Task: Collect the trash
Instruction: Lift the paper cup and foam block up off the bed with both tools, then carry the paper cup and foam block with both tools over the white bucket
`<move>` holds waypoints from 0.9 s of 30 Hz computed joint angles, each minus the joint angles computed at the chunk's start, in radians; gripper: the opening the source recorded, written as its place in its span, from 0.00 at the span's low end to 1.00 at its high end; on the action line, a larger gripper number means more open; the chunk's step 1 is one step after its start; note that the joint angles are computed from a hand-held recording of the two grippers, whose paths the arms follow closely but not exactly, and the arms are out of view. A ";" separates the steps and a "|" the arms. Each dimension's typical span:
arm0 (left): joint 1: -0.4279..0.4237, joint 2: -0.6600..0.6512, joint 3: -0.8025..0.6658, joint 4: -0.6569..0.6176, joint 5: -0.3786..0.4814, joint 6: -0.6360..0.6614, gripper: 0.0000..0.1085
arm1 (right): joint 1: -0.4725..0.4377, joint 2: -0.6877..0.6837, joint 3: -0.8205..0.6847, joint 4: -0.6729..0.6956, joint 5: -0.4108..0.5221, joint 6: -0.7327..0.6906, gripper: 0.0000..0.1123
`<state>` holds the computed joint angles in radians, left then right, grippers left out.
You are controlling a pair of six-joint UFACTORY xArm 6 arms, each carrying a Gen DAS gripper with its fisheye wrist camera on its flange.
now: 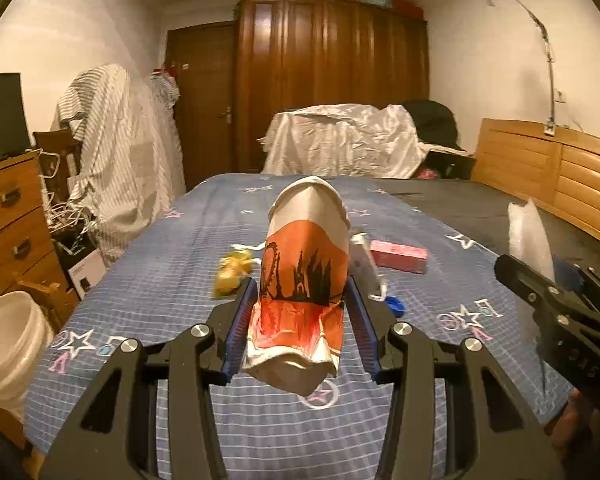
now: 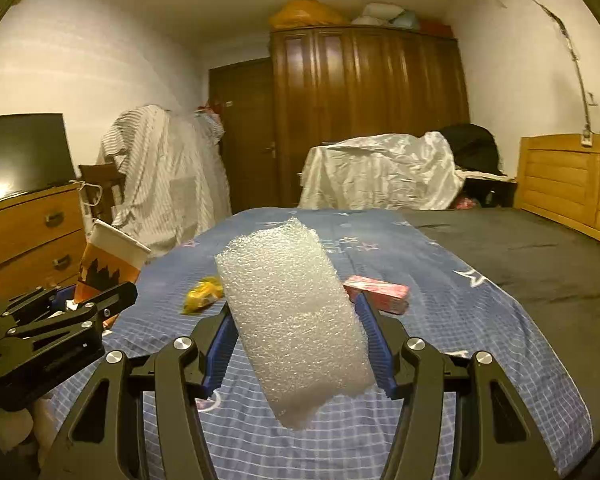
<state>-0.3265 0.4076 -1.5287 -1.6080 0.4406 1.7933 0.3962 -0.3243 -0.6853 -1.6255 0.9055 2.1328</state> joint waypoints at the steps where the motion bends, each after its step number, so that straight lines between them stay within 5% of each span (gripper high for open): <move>1: 0.006 0.008 -0.013 0.007 -0.009 -0.009 0.41 | -0.006 0.013 -0.016 -0.007 -0.017 -0.005 0.52; 16: 0.133 0.168 -0.254 0.253 -0.058 -0.311 0.41 | -0.041 0.368 -0.452 0.010 -0.250 -0.180 0.52; 27: 0.256 0.361 -0.552 0.538 -0.070 -0.653 0.41 | 0.004 0.802 -1.086 0.225 -0.375 -0.547 0.52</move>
<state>-0.0707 0.7683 -2.0806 -1.0701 0.3707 1.1407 0.4000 0.4773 -1.7712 -1.4009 0.5305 1.5853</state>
